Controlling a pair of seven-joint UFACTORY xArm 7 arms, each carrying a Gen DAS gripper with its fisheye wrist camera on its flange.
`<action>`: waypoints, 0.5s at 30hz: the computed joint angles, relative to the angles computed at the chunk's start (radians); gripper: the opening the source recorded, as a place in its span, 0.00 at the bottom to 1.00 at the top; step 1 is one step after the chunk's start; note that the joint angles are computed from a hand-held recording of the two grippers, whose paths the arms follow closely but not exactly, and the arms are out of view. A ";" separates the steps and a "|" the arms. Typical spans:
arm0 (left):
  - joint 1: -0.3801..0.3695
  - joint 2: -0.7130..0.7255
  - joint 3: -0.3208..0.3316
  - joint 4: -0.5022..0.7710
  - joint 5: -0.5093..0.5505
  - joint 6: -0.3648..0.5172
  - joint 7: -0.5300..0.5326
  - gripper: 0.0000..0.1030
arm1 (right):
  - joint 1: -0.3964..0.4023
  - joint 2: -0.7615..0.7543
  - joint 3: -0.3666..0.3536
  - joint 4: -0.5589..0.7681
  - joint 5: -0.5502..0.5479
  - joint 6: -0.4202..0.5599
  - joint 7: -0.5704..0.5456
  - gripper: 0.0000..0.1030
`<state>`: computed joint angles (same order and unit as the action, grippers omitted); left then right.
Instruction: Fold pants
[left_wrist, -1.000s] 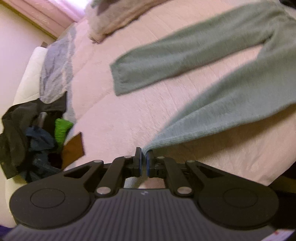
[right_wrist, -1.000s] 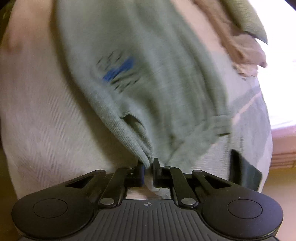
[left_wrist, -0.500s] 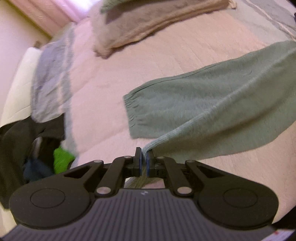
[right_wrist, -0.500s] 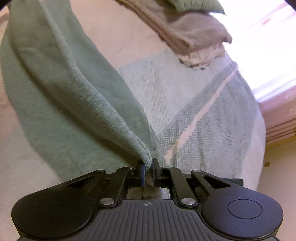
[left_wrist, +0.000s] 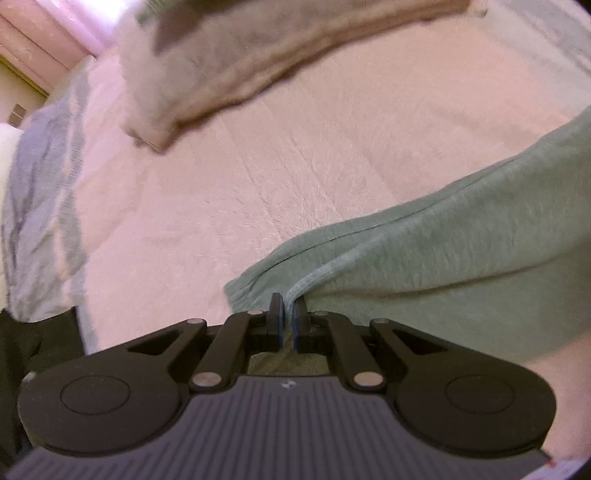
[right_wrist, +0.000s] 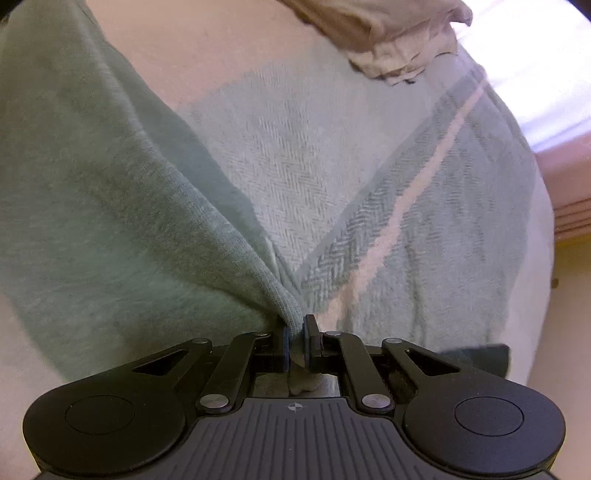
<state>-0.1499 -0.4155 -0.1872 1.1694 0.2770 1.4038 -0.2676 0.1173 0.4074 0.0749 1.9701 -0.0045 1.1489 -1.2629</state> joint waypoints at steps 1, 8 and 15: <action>0.005 0.015 -0.003 -0.031 0.014 -0.036 -0.016 0.07 | 0.001 0.014 0.003 -0.020 0.003 -0.040 -0.004 0.04; -0.016 0.109 -0.059 -0.008 0.152 0.014 -0.138 0.21 | -0.019 0.053 -0.009 -0.024 0.064 -0.130 0.183 0.44; -0.101 0.211 -0.101 0.218 0.209 0.133 -0.195 0.32 | -0.174 0.038 -0.025 0.111 0.256 0.094 0.470 0.47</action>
<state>-0.2507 -0.2044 -0.2883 1.3871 0.4865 1.5369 -0.4622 -0.0565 0.4454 0.0499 2.0815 0.2520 1.2433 -0.7933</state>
